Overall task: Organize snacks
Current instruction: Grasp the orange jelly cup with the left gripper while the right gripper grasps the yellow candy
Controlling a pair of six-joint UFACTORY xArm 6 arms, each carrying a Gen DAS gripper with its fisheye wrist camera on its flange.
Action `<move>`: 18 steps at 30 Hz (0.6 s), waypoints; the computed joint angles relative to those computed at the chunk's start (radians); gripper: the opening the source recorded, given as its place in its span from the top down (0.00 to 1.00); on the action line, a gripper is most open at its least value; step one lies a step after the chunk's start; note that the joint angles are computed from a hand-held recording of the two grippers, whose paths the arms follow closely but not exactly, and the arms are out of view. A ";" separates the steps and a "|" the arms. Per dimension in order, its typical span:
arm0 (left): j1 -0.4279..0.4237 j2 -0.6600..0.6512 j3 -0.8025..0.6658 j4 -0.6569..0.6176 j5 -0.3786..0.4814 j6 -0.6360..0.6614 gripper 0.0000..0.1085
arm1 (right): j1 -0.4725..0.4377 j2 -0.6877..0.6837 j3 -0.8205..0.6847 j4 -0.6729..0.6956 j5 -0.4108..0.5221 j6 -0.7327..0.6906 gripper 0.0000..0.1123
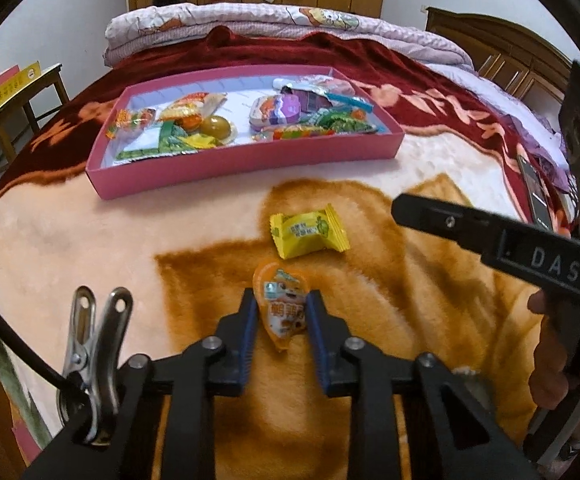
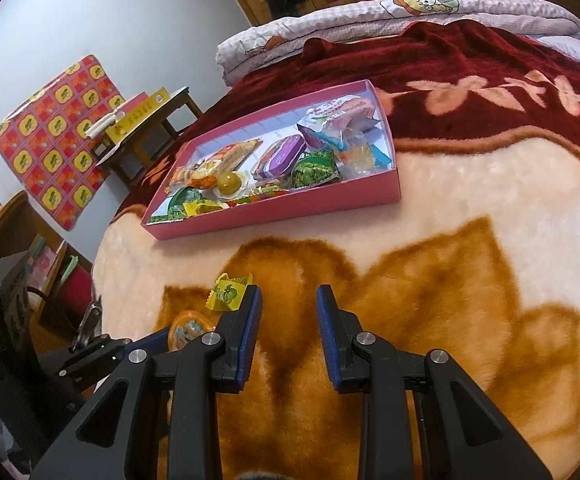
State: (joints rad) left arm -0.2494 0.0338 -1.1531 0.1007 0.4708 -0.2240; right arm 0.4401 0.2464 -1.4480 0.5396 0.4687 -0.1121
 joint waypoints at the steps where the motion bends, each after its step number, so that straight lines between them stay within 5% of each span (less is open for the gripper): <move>1: 0.002 -0.001 0.001 -0.002 -0.003 0.000 0.77 | 0.001 0.001 0.000 -0.001 0.002 0.000 0.74; 18: 0.081 -0.002 0.012 0.073 -0.029 -0.128 0.77 | 0.034 0.071 -0.092 -0.038 0.061 -0.006 0.74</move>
